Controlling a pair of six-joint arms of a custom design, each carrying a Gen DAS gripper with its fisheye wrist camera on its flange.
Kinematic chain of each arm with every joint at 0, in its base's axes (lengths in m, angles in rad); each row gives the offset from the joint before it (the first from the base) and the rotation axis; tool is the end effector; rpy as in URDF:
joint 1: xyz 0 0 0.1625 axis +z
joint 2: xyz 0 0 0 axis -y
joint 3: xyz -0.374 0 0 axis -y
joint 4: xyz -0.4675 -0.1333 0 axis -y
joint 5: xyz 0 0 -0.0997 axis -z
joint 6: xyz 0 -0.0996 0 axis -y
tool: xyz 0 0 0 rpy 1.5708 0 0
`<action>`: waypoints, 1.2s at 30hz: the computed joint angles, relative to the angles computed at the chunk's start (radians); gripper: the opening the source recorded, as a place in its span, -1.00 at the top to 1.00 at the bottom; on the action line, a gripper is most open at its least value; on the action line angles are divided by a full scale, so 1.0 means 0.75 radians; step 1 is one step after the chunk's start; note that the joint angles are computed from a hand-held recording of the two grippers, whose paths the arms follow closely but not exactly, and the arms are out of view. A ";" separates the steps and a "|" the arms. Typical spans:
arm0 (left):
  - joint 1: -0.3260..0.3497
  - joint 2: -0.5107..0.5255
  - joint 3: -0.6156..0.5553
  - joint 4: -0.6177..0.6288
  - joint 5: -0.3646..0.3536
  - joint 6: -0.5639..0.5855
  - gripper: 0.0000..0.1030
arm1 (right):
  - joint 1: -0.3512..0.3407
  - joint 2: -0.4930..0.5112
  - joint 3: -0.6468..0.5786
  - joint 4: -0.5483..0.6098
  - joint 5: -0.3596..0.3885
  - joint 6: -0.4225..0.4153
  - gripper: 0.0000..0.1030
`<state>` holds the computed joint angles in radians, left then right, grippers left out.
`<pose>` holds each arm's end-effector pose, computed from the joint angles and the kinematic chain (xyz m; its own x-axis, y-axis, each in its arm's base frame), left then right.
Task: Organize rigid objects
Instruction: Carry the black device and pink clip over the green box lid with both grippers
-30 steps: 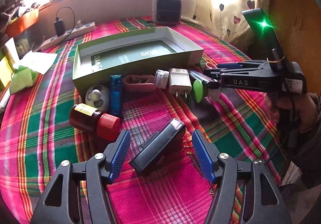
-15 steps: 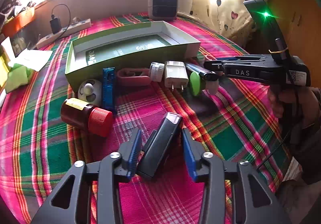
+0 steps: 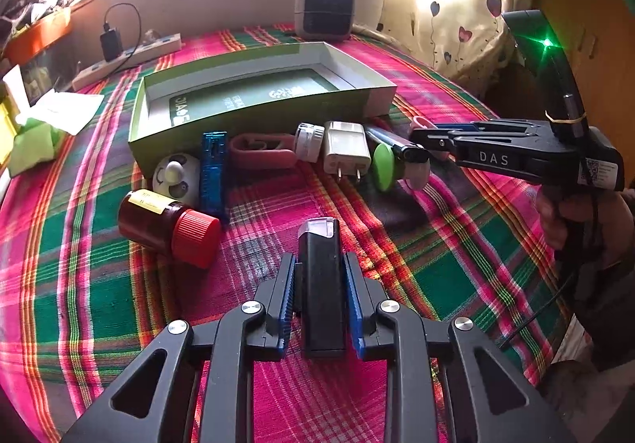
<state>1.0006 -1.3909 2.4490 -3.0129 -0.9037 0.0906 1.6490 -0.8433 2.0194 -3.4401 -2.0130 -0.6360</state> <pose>-0.0615 -0.4571 0.0879 -0.7379 0.2986 -0.6052 0.5696 0.7566 -0.3212 0.1344 -0.5539 0.0047 -0.7064 -0.2930 0.6444 -0.5962 0.7369 -0.3185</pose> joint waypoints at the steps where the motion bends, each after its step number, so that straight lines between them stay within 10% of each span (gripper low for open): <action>1: -0.002 -0.002 0.001 0.001 0.003 -0.002 0.56 | 0.000 -0.003 0.003 -0.001 0.001 0.001 0.54; 21: 0.001 -0.060 -0.105 -0.007 0.058 0.020 0.56 | 0.056 -0.090 0.018 -0.001 0.073 0.018 0.54; 36: 0.139 0.152 -0.416 -0.022 0.066 0.100 0.56 | 0.082 0.029 -0.230 0.205 0.078 0.061 0.54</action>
<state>1.1047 -1.2772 2.1368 -3.0291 -0.8543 0.1655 1.7108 -0.8217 1.8467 -3.2862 -1.9546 -0.5906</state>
